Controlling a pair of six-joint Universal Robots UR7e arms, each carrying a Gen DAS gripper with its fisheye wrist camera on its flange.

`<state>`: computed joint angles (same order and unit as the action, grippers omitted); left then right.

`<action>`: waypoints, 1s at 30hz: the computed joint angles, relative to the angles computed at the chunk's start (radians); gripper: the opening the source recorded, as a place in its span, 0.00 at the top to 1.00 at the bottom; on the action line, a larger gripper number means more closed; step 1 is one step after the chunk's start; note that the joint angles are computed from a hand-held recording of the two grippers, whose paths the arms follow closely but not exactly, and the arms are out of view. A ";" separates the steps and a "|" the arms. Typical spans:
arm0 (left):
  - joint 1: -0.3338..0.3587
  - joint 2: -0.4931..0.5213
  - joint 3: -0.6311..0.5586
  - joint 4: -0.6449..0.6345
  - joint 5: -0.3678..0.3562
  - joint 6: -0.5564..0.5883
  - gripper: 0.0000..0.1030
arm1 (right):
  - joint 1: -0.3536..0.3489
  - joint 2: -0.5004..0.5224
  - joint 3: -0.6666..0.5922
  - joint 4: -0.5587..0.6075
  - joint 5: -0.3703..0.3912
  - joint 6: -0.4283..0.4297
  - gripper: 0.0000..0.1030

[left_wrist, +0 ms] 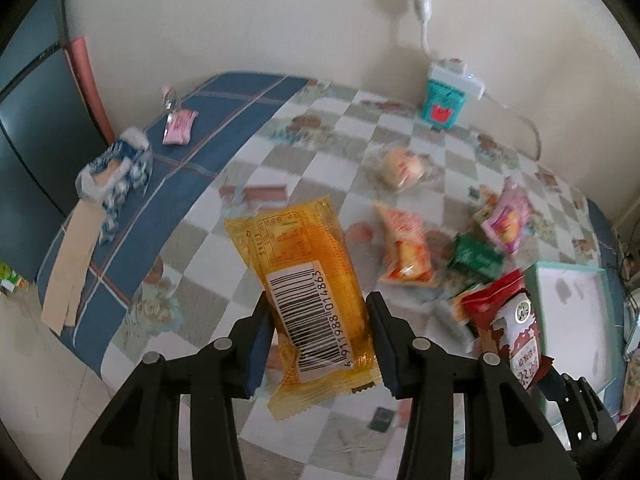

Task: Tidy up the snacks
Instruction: 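Carry both packs over the white tray and open both tools to drop them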

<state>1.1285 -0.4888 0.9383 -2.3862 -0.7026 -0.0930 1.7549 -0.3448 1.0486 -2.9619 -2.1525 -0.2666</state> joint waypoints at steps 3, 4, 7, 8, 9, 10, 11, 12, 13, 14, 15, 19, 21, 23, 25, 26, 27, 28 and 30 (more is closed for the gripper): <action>-0.023 0.022 -0.037 -0.007 -0.001 0.019 0.54 | 0.000 -0.006 -0.005 -0.055 -0.037 -0.007 0.53; -0.029 0.030 -0.051 -0.004 -0.003 0.023 0.54 | -0.002 -0.012 -0.001 -0.076 -0.041 -0.002 0.53; -0.048 0.066 -0.105 0.024 -0.021 0.023 0.54 | -0.010 -0.035 0.014 -0.136 -0.062 0.016 0.53; -0.052 0.077 -0.122 0.038 -0.031 0.019 0.54 | -0.014 -0.039 0.012 -0.156 -0.079 0.017 0.53; -0.057 0.089 -0.139 0.052 -0.046 0.014 0.54 | -0.018 -0.043 0.014 -0.175 -0.095 0.015 0.53; -0.062 0.103 -0.156 0.067 -0.059 0.009 0.54 | -0.021 -0.045 0.012 -0.192 -0.118 0.016 0.53; -0.066 0.111 -0.164 0.074 -0.066 0.005 0.54 | -0.026 -0.050 0.013 -0.210 -0.139 0.017 0.53; -0.071 0.127 -0.183 0.090 -0.074 -0.001 0.54 | -0.031 -0.054 0.014 -0.223 -0.155 0.021 0.53; -0.077 0.140 -0.197 0.103 -0.079 -0.007 0.54 | -0.038 -0.061 0.016 -0.237 -0.175 0.030 0.53; -0.082 0.159 -0.219 0.120 -0.086 -0.013 0.54 | -0.043 -0.066 0.019 -0.249 -0.189 0.035 0.53; -0.086 0.174 -0.237 0.134 -0.091 -0.018 0.54 | -0.048 -0.073 0.025 -0.263 -0.205 0.042 0.53; -0.099 0.238 -0.313 0.183 -0.114 -0.037 0.54 | -0.074 -0.102 0.046 -0.310 -0.261 0.071 0.53; -0.105 0.273 -0.355 0.211 -0.128 -0.036 0.54 | -0.087 -0.113 0.055 -0.326 -0.291 0.087 0.53; -0.112 0.315 -0.408 0.254 -0.139 -0.039 0.54 | -0.105 -0.134 0.076 -0.328 -0.313 0.129 0.53; -0.116 0.345 -0.447 0.288 -0.153 -0.046 0.54 | -0.124 -0.159 0.101 -0.314 -0.325 0.182 0.53; -0.118 0.357 -0.464 0.302 -0.159 -0.049 0.54 | -0.136 -0.175 0.118 -0.306 -0.318 0.217 0.53; -0.121 0.373 -0.487 0.320 -0.166 -0.051 0.54 | -0.147 -0.191 0.136 -0.301 -0.310 0.250 0.53; -0.123 0.392 -0.514 0.338 -0.172 -0.051 0.54 | -0.155 -0.197 0.143 -0.298 -0.313 0.267 0.53; -0.128 0.435 -0.580 0.378 -0.187 -0.049 0.54 | -0.168 -0.205 0.149 -0.299 -0.327 0.290 0.53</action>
